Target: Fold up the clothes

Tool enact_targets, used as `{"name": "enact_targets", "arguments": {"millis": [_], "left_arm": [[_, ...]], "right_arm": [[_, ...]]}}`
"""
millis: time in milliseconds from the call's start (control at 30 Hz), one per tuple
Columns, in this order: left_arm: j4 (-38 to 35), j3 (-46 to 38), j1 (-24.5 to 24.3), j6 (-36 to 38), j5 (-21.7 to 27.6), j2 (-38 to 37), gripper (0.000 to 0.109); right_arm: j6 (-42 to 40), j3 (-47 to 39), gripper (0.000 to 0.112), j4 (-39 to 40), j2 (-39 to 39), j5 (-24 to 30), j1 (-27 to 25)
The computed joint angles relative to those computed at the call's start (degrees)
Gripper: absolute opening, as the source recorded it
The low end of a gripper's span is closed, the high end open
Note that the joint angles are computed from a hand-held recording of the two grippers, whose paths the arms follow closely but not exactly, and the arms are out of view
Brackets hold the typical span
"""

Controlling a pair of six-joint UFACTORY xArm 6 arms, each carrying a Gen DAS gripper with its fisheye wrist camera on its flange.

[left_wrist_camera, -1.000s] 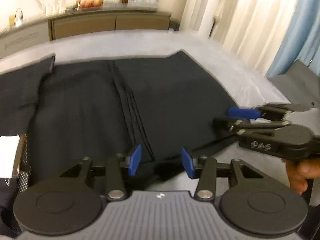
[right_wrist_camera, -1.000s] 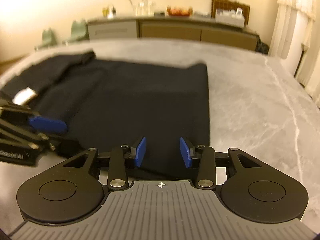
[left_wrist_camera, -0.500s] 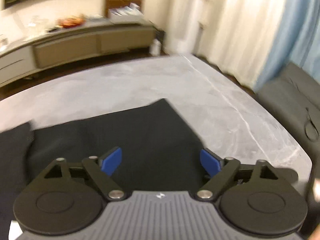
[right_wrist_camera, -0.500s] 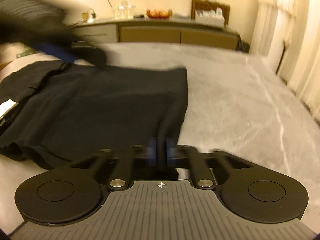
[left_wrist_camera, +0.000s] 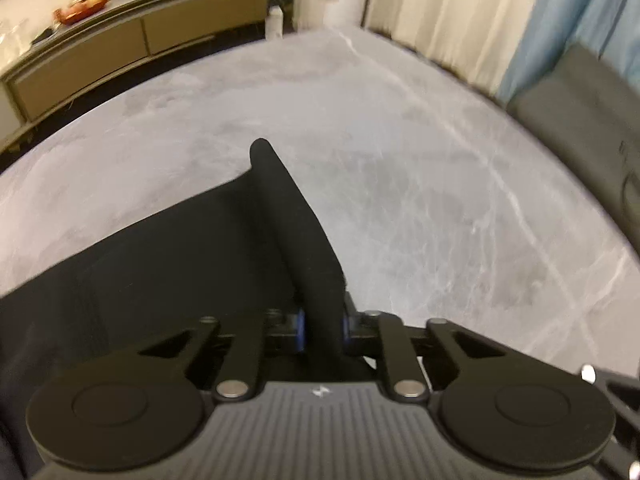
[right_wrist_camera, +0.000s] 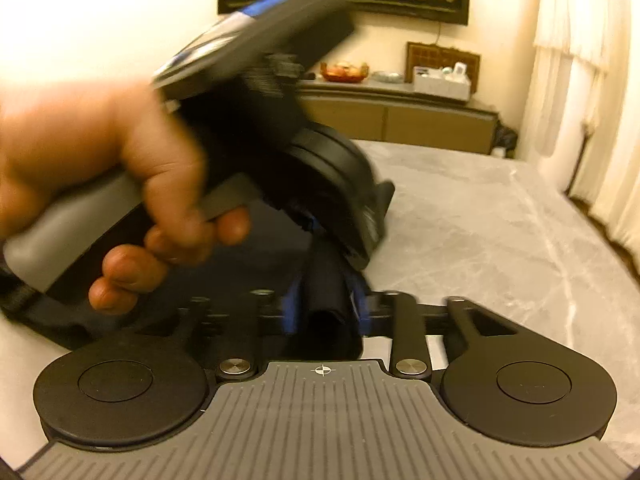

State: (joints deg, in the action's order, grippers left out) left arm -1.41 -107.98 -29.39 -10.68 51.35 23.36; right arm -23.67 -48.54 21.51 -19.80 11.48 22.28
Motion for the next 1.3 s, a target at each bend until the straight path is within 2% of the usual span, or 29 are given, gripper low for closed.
{"name": "enact_targets", "arguments": {"millis": [100, 267, 400, 533, 700, 833, 900, 967, 1033, 1067, 1200, 1267, 1300], "left_arm": [[-4.5, 10.5, 2.8, 1.2, -5.8, -8.7, 0.010], [-14.2, 24.6, 11.3, 6.7, -8.9, -24.5, 0.009], [-20.8, 36.5, 21.9, 12.0, -8.3, -38.1, 0.009], [-26.2, 46.5, 32.1, 16.2, -7.3, -45.4, 0.009], [-41.7, 54.9, 41.1, 26.1, -7.8, -47.2, 0.009], [-50.1, 57.1, 43.8, 34.2, -7.8, -49.0, 0.009], [-53.2, 57.6, 45.4, 35.8, -8.0, -50.7, 0.009], [-48.8, 57.8, 45.9, 32.2, -8.4, -50.3, 0.010], [-44.8, 57.9, 46.5, 28.5, -6.3, -49.0, 0.013], [-44.6, 58.2, 47.1, 27.5, -5.2, -48.7, 0.019], [-45.5, 59.3, 47.5, 27.4, -4.1, -49.6, 0.027], [-45.2, 59.7, 47.5, 27.5, -3.6, -49.9, 0.027], [-45.3, 60.1, 47.5, 27.4, -3.6, -50.0, 0.027]], "right_arm": [[-6.1, -1.5, 0.048, 10.0, -1.3, 2.5, 1.1], [-10.9, -2.3, 0.052, 14.7, -2.6, 2.5, 5.6], [-8.5, -1.7, 0.052, 9.9, -2.0, 1.9, 10.7], [-5.0, -2.7, 0.052, 2.9, 1.5, 0.4, 16.4], [2.6, -5.4, 0.053, -8.7, 7.5, -0.5, 22.0], [10.7, -7.3, 0.053, -20.0, 11.0, -1.9, 23.9], [13.4, -8.5, 0.053, -23.9, 12.3, -2.5, 24.4], [13.0, -9.1, 0.053, -23.8, 13.0, -2.6, 24.9], [12.7, -8.7, 0.053, -23.8, 13.1, -3.4, 25.3], [12.6, -9.0, 0.053, -23.9, 13.6, -3.8, 25.6], [-3.5, -10.3, 0.050, -10.2, 15.0, -4.2, 29.8], [-3.8, -11.3, 0.040, -12.8, 16.2, -2.4, 30.2], [-2.4, -11.8, 0.040, -15.5, 16.9, -0.9, 29.9]]}}
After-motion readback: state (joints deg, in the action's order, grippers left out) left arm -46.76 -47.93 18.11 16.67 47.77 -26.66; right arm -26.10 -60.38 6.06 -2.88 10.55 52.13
